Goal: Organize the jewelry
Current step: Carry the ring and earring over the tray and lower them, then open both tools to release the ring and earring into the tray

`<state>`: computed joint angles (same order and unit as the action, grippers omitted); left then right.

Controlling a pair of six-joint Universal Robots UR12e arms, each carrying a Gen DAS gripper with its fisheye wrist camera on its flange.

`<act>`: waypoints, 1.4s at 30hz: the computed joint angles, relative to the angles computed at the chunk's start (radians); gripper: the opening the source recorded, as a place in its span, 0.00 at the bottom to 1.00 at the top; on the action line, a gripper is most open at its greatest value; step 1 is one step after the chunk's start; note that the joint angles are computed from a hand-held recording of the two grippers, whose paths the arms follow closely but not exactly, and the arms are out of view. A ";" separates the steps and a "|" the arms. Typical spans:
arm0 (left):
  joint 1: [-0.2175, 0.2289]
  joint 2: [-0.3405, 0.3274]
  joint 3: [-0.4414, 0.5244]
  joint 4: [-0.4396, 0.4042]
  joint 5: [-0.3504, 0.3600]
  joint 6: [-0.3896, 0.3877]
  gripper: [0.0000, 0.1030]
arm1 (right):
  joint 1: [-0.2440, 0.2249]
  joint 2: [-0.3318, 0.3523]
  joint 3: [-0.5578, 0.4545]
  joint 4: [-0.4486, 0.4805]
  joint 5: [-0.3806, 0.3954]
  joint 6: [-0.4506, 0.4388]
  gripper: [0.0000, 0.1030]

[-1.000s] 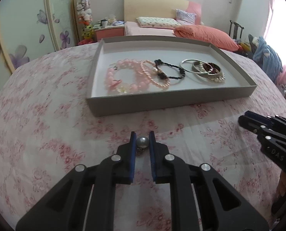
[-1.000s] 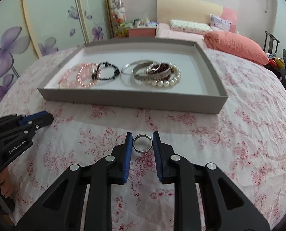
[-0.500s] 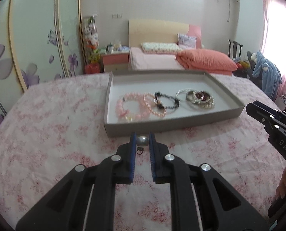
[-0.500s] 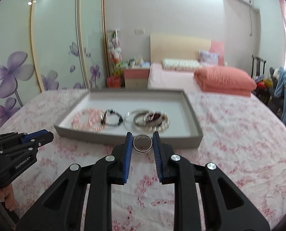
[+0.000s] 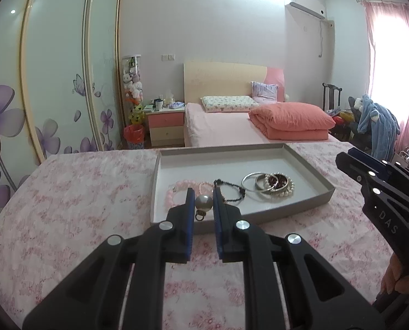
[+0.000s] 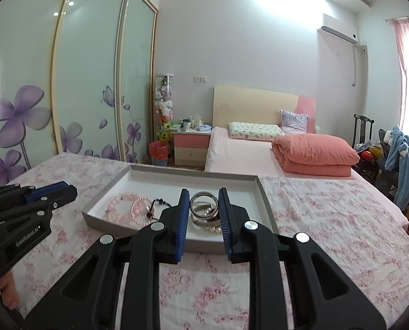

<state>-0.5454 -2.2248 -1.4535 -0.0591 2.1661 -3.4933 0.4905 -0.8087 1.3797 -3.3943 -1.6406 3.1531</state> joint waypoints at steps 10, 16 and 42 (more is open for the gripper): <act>0.011 -0.018 0.035 0.018 -0.004 0.027 0.13 | -0.003 0.014 -0.033 -0.009 -0.004 0.014 0.22; 0.020 -0.030 0.054 0.017 -0.013 0.032 0.13 | -0.006 0.032 -0.067 0.000 -0.004 0.023 0.22; 0.094 -0.157 0.254 -0.172 -0.162 -0.016 0.14 | -0.037 0.173 -0.333 0.322 0.111 0.135 0.22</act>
